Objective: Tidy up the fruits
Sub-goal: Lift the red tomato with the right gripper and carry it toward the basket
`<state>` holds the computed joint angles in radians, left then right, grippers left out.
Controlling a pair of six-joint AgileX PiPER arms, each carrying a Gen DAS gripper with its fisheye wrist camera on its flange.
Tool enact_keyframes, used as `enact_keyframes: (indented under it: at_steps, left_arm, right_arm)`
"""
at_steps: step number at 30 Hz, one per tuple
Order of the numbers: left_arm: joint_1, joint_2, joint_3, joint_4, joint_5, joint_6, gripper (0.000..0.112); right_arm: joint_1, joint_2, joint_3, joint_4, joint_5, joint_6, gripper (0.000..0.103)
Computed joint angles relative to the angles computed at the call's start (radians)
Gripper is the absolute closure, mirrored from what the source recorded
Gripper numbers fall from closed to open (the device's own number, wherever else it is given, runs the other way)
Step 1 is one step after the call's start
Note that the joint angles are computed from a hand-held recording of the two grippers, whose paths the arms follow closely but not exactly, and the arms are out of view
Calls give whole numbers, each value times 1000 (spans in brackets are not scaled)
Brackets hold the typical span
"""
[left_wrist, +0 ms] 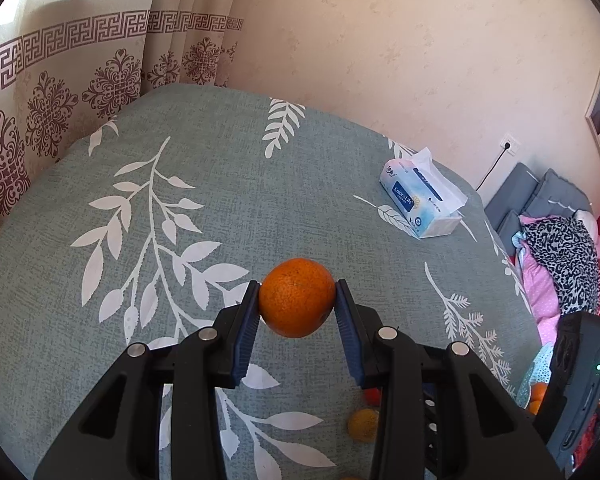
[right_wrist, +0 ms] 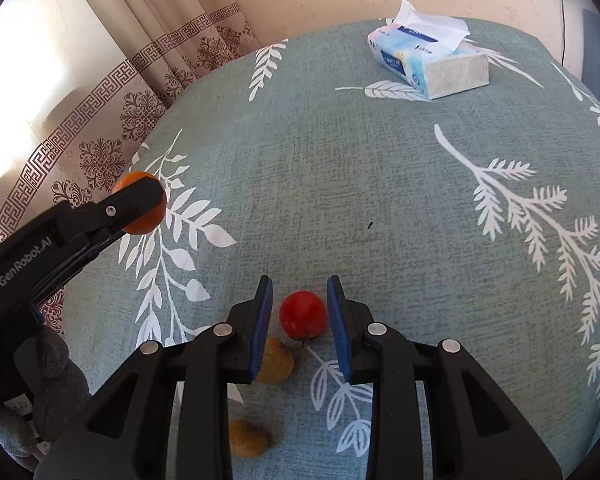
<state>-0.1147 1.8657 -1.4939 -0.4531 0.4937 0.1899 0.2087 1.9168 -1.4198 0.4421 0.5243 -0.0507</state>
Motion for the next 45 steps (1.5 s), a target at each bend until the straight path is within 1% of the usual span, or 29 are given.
enact_keyframes:
  at_steps: [4, 7, 11, 20, 24, 26, 27, 31, 34, 39, 40, 41, 42, 45]
  left_arm:
    - [6, -1, -2, -13, 6, 9, 75]
    - [9, -4, -1, -20, 7, 13, 75]
    - [7, -5, 1, -22, 8, 17, 75]
    - [-2, -9, 10, -17, 1, 19, 75]
    - [-6, -12, 13, -19, 2, 21, 75]
    - [-4, -18, 18, -32, 2, 33, 75]
    - [-3, -22, 20, -37, 1, 36, 75]
    - [10, -30, 22, -66, 5, 58, 75]
    - [20, -29, 15, -82, 14, 65, 75]
    - [31, -30, 12, -94, 18, 67, 75]
    - [30, -31, 13, -92, 18, 64, 75]
    - [29, -32, 14, -91, 18, 62, 75]
    - [28, -34, 16, -90, 17, 62, 75]
    - [21, -38, 21, -88, 12, 65, 75]
  right_arm:
    - [17, 45, -38, -13, 29, 27, 74]
    - [35, 45, -30, -58, 11, 58, 74]
    - [31, 35, -22, -64, 11, 61, 76]
    - [-24, -123, 131, 39, -50, -34, 76]
    - [-50, -114, 118, 112, -15, -71, 75]
    - [-53, -87, 92, 166, 14, -99, 68]
    - [-47, -69, 74, 171, 22, -97, 68]
    - [-19, -3, -1, 134, 56, -43, 68]
    - [7, 29, -44, 36, 59, 53, 67]
    - [38, 52, -65, -92, 65, 153, 67]
    - [45, 49, -62, -122, 58, 171, 70]
    - [50, 45, -59, -151, 56, 190, 76]
    - [52, 41, -54, -166, 54, 199, 76]
    - [36, 11, -20, -136, 33, 170, 76]
